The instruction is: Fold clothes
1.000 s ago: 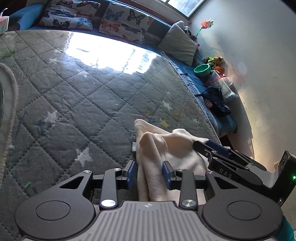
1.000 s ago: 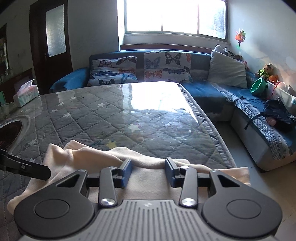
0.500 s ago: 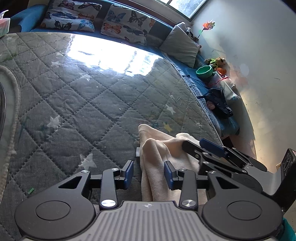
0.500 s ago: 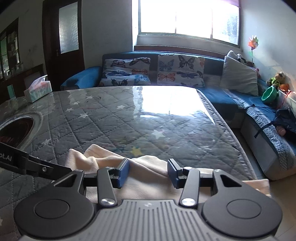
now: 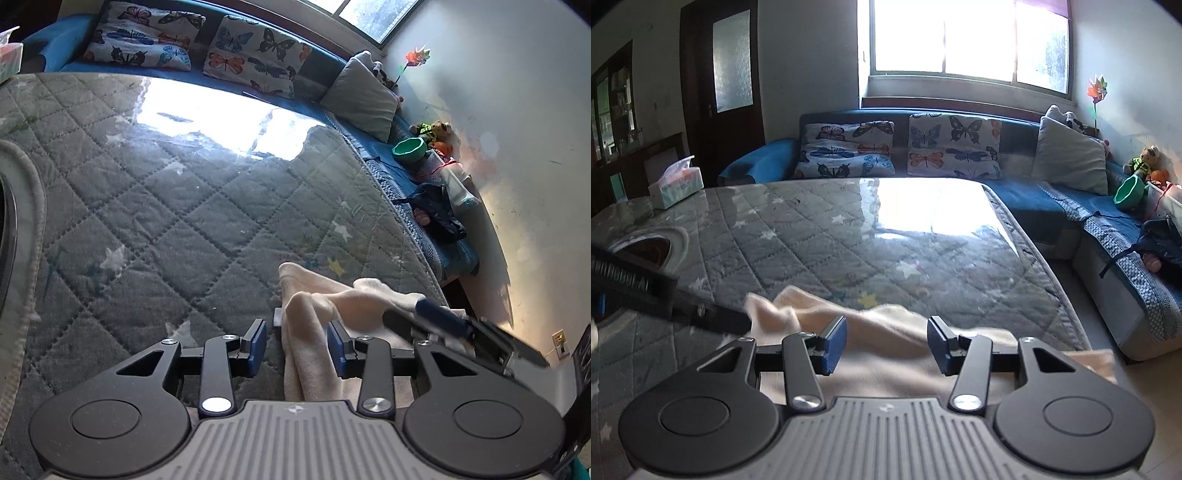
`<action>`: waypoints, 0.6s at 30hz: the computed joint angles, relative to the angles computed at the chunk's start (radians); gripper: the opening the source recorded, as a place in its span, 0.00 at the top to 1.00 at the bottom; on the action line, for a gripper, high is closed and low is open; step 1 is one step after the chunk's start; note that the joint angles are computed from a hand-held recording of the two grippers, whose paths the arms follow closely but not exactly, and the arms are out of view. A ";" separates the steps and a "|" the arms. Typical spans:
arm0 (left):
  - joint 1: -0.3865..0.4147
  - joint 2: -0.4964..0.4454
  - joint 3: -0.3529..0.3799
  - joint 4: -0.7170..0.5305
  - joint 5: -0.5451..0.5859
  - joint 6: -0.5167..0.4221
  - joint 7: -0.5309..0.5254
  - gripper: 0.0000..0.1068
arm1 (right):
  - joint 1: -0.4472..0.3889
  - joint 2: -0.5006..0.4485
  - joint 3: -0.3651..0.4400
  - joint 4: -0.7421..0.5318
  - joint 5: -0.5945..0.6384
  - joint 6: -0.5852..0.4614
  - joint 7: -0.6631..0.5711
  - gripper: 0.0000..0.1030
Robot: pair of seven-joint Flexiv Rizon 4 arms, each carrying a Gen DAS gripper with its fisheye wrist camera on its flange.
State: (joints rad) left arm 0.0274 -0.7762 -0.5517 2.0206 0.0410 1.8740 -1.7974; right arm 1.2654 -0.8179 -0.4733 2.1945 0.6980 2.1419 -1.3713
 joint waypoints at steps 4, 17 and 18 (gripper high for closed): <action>-0.070 0.014 0.074 -0.017 -0.025 -0.009 0.009 0.65 | 0.010 -0.002 0.012 0.016 0.014 0.000 0.012 0.52; -0.088 0.027 0.104 -0.015 -0.054 -0.006 0.014 0.65 | 0.009 0.044 0.121 0.073 0.083 0.078 -0.033 0.52; -0.094 0.033 0.110 -0.013 -0.055 0.001 0.012 0.65 | 0.015 0.047 0.125 0.076 0.098 0.081 -0.040 0.52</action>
